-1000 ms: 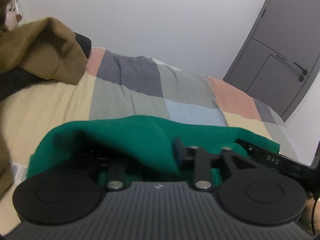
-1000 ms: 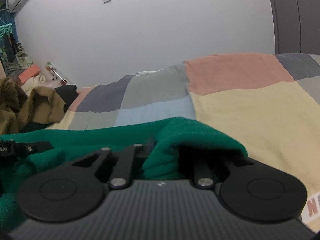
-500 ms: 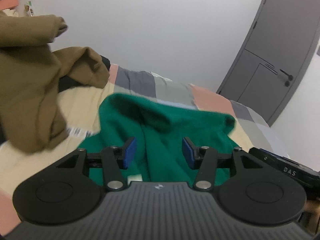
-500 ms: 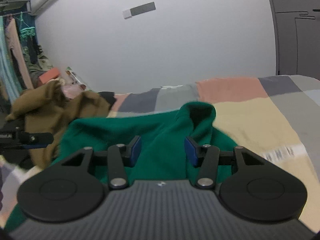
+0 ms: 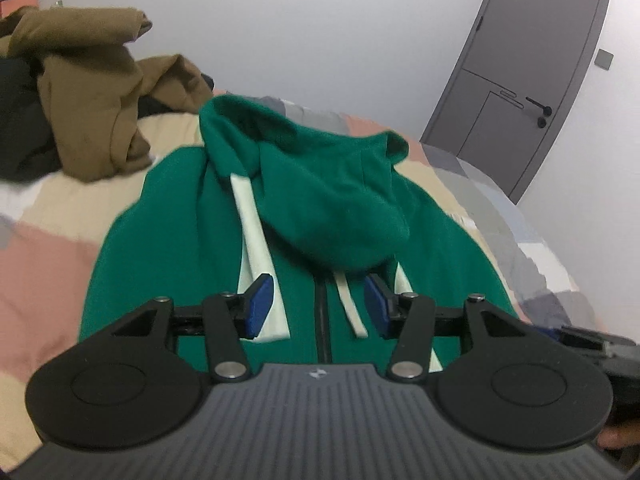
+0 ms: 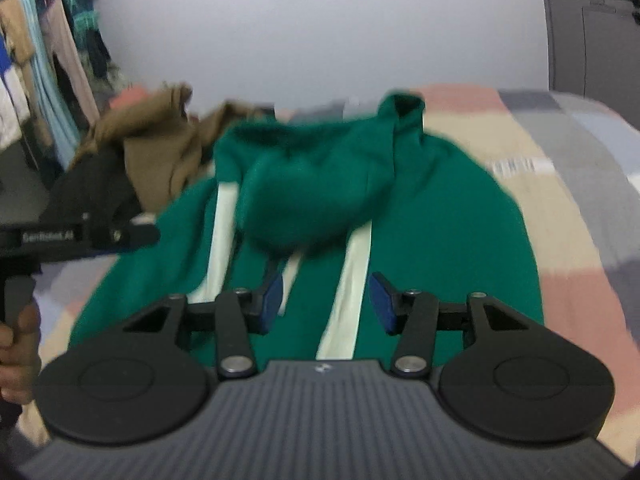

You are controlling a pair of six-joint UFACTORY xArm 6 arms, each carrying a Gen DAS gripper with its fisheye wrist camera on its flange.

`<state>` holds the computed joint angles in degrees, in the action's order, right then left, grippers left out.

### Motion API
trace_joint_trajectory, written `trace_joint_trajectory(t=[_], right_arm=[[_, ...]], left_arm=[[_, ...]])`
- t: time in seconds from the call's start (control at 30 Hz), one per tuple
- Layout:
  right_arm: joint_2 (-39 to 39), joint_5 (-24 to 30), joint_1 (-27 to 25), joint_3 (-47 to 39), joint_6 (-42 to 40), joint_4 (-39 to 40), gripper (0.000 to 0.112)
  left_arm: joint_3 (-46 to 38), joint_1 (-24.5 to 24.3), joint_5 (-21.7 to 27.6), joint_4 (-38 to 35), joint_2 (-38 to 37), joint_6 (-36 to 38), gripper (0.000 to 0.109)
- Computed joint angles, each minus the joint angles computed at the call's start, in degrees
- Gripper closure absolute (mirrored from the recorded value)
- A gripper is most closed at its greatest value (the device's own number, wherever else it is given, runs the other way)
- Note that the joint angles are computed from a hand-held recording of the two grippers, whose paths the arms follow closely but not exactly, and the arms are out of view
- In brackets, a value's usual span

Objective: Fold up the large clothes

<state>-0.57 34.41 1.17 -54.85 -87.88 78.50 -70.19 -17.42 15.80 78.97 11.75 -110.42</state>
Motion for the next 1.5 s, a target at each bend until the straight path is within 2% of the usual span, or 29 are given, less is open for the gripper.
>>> trace_joint_trajectory(t=[0.13,0.27,0.47,0.5,0.57,0.6,0.63,0.7,0.73,0.83,0.9,0.97,1.1,1.17,1.33,1.5], right_arm=[[-0.94,1.22,-0.17,3.98,-2.72,-1.26,0.055],[-0.94,-2.44,2.16,6.64,-9.23,1.73,0.054],[2.05,-9.05,5.69,6.22,-11.3,0.58,0.057],[2.75,-10.3,6.21,6.05,-11.32,0.12,0.06],[3.83,-12.95,7.01,5.89,-12.92,1.5,0.075],[4.7,-14.91,7.56,5.34,-14.1,3.09,0.087],[5.14,-15.16,7.49,4.93,-13.69,3.07,0.093],[5.36,-14.94,7.13,4.39,-11.48,2.12,0.102],[4.98,-15.39,7.15,4.68,-12.12,3.02,0.104],[3.71,-16.2,6.84,4.96,-15.45,7.26,0.106],[3.19,-16.45,6.05,4.36,-17.25,10.07,0.106],[3.32,-16.39,4.97,3.01,-18.19,12.27,0.106],[3.68,-17.89,2.64,-0.77,-23.4,18.59,0.107],[5.09,-18.86,1.18,-4.04,-23.79,20.52,0.107],[11.12,-21.18,-1.75,-14.04,-18.82,20.63,0.107],[19.43,-26.34,-3.12,-27.48,-24.69,30.43,0.107]], left_arm=[[2.7,-1.54,0.99,0.66,0.53,-2.48,0.053],[2.98,-2.52,1.96,-5.51,2.36,4.33,0.053],[0.64,-2.53,4.2,-11.19,5.56,12.48,0.053],[0.2,-2.77,5.38,-11.95,6.19,13.63,0.053],[-0.55,-2.78,6.62,-14.05,7.4,17.25,0.054],[-0.94,-2.97,7.71,-15.5,7.87,19.3,0.054],[-1.32,-2.93,8.43,-16.15,8.3,19.83,0.055],[-1.92,-3.0,9.72,-16.96,8.95,20.34,0.065],[-2.13,-3.16,10.79,-17.39,8.96,20.97,0.073],[-0.88,-2.56,11.02,-16.73,7.55,18.6,0.098],[0.89,-1.77,11.17,-14.0,5.4,14.21,0.101],[2.89,-1.24,13.04,-10.13,2.64,9.53,0.102],[7.28,1.65,14.23,-7.76,-2.88,5.54,0.103],[8.92,3.16,15.79,-7.15,-5.54,5.57,0.103],[10.09,8.16,18.48,-6.47,-9.37,6.29,0.103],[10.02,12.46,22.64,-5.91,-9.43,7.72,0.103]])
